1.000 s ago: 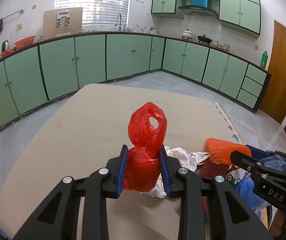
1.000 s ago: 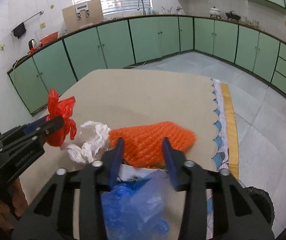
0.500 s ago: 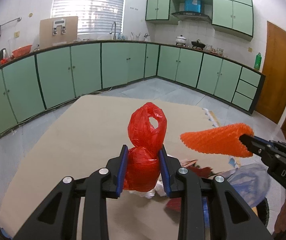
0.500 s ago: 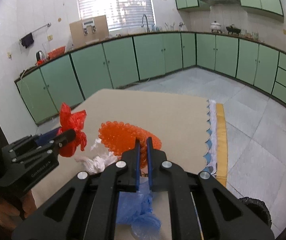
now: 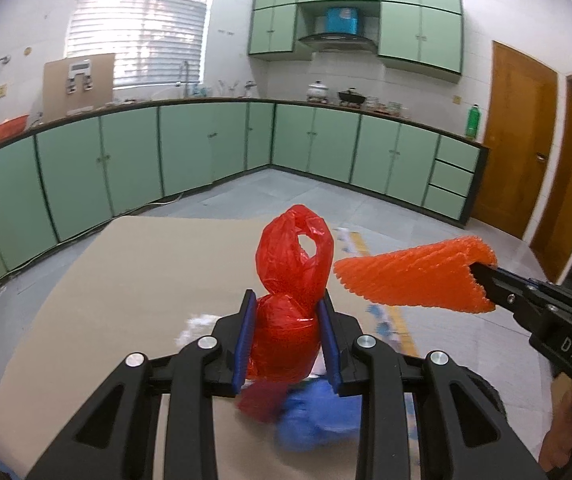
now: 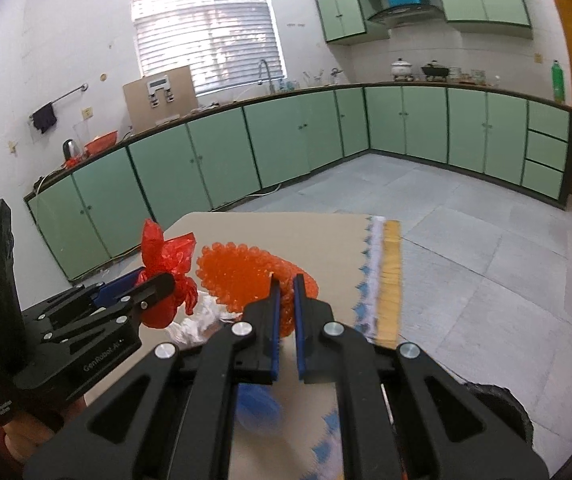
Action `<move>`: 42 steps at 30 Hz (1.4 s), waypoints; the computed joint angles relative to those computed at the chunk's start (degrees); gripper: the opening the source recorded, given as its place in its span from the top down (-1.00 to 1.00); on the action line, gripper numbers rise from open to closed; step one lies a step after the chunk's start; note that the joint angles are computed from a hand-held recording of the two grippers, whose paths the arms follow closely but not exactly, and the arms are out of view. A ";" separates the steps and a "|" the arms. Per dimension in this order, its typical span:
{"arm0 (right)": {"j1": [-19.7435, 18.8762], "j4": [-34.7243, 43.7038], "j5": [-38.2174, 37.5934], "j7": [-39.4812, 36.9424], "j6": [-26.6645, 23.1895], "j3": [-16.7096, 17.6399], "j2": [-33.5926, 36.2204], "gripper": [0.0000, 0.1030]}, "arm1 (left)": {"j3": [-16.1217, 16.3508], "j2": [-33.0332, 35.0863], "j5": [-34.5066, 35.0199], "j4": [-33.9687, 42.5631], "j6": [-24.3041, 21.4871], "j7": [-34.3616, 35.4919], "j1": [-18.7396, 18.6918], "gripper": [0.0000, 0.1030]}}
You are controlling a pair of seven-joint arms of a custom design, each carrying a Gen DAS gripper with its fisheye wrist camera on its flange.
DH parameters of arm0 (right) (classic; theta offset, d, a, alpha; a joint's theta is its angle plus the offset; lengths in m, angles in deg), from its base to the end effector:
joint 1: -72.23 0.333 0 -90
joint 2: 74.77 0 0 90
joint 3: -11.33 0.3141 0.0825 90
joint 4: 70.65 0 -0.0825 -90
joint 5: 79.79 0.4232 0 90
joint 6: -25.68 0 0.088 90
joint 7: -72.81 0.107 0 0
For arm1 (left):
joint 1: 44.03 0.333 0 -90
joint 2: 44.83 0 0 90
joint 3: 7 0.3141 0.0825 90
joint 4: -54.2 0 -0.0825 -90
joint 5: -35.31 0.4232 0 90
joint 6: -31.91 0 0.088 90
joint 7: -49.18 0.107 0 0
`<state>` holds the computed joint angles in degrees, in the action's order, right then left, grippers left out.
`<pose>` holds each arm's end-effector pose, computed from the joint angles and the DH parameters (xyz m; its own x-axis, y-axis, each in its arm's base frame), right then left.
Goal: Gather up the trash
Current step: 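Carry the red bag and orange mesh in both tools over the trash bin, then open both tools to drop the red bag and orange mesh into the bin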
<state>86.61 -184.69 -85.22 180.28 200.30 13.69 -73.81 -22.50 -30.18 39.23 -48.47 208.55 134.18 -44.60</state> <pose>0.6135 0.1920 0.5631 0.1733 -0.9689 -0.1766 -0.5321 0.0588 -0.8446 0.6842 -0.1834 0.5223 -0.2553 -0.9634 0.0819 -0.5046 0.0605 -0.8612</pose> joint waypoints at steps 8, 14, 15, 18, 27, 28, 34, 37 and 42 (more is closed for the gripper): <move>-8.77 -10.37 -12.84 13.53 0.47 3.79 -9.78 0.90 | -8.29 -0.65 -6.80 -1.14 0.38 8.00 2.75 0.41; -18.46 -18.98 -14.96 17.90 0.02 9.22 -18.40 0.90 | -16.71 -0.47 -15.96 -1.54 -0.54 18.88 5.44 0.41; -19.64 -20.36 -14.57 17.93 -0.02 9.77 -19.70 0.90 | -17.56 -0.45 -17.42 -1.65 -0.65 20.51 5.47 0.41; -22.89 -24.31 -13.11 17.76 -0.52 11.27 -23.43 0.90 | -19.41 -0.14 -20.90 -1.65 -1.13 24.85 4.76 0.41; -29.57 -33.28 -8.44 16.37 -2.06 14.18 -30.48 0.90 | -15.89 2.22 -23.14 -0.66 -4.12 27.52 -3.49 0.41; -29.89 -33.73 -8.09 16.21 -2.29 14.37 -30.71 0.90 | -15.25 2.70 -22.45 -0.47 -4.12 27.07 -4.42 0.41; -32.41 -36.65 -6.80 16.33 -2.31 15.43 -30.90 0.90 | -13.01 6.18 -17.57 1.32 -4.45 23.06 -8.10 0.41; -32.90 -36.25 -6.55 16.72 -2.93 15.61 -29.89 0.90 | -12.32 7.56 -14.71 2.20 -5.07 20.88 -9.30 0.41; -31.21 -35.61 -5.68 16.34 -3.61 13.01 -26.96 0.90 | -11.17 10.49 -10.70 5.37 -8.21 17.75 -11.09 0.41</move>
